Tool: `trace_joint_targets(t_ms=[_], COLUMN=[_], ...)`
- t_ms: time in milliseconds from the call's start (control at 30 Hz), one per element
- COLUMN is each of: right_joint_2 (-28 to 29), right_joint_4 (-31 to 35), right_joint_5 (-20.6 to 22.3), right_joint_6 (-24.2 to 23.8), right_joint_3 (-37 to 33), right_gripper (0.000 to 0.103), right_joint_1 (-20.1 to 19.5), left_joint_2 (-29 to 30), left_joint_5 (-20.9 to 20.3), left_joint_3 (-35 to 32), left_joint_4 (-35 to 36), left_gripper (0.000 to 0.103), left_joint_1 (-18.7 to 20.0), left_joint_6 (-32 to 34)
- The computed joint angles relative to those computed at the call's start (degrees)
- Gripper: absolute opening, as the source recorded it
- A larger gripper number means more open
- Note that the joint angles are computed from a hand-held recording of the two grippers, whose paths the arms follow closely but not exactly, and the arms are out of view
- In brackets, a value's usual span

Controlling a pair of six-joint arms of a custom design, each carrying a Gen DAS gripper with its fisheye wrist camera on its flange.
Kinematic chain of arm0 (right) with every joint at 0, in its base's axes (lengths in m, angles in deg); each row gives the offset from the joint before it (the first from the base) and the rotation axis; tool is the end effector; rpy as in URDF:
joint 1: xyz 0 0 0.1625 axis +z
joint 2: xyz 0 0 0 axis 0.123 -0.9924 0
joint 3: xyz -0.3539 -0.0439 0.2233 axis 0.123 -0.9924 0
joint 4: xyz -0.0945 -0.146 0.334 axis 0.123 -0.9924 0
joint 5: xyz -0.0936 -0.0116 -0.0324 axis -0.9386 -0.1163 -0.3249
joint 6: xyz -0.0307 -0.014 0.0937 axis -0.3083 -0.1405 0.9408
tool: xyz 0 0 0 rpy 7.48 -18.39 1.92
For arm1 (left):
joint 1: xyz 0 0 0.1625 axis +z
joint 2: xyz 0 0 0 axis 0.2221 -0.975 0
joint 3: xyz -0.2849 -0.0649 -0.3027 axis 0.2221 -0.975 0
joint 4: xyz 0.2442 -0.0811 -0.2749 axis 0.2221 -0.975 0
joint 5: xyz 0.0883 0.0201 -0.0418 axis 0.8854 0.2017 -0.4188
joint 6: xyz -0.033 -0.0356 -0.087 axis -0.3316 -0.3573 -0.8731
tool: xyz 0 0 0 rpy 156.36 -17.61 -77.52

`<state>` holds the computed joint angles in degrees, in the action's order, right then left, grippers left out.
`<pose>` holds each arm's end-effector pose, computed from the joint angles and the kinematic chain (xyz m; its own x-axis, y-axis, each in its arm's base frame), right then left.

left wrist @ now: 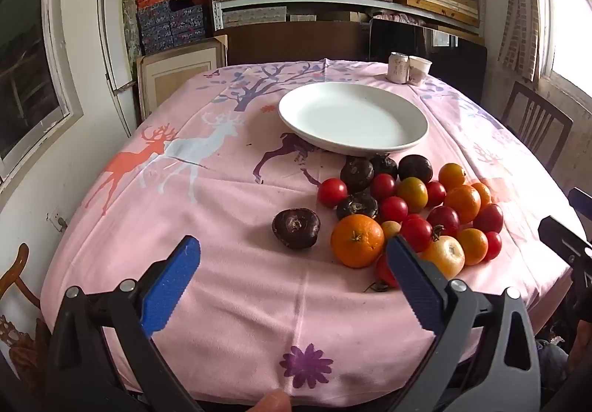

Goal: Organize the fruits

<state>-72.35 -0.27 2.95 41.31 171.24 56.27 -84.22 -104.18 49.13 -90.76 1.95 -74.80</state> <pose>0.0114 -0.2855 0.2736 -0.7087 -0.0906 0.6996 -0.6111 0.5742 -0.5447 -0.3027 -0.3069 -0.0212 -0.6673 0.0249 -0.7444 0.5866 0.6334 -0.5047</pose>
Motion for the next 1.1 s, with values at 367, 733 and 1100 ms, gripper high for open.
trace_joint_targets(t_ms=[367,733,1100], right_joint_2=[-0.39,0.41,0.43], right_joint_4=[0.84,0.77,0.54], right_joint_5=[-0.02,-0.89,-0.68], right_joint_6=[0.32,-0.97,-1.01], right_joint_3=[-0.32,0.21,0.39], right_gripper=[0.099,0.099,0.099], right_joint_1=[-0.15,-0.52,-0.41], left_joint_2=[2.19,2.25,0.58], left_joint_5=[0.36,0.32,0.13], left_joint_3=[0.99,0.75,-0.08], left_joint_4=[-3.82,-4.27,0.01], left_gripper=[0.099,0.099,0.099], left_joint_1=[0.87,1.49,1.09], left_joint_6=[1.2,1.82,-0.1])
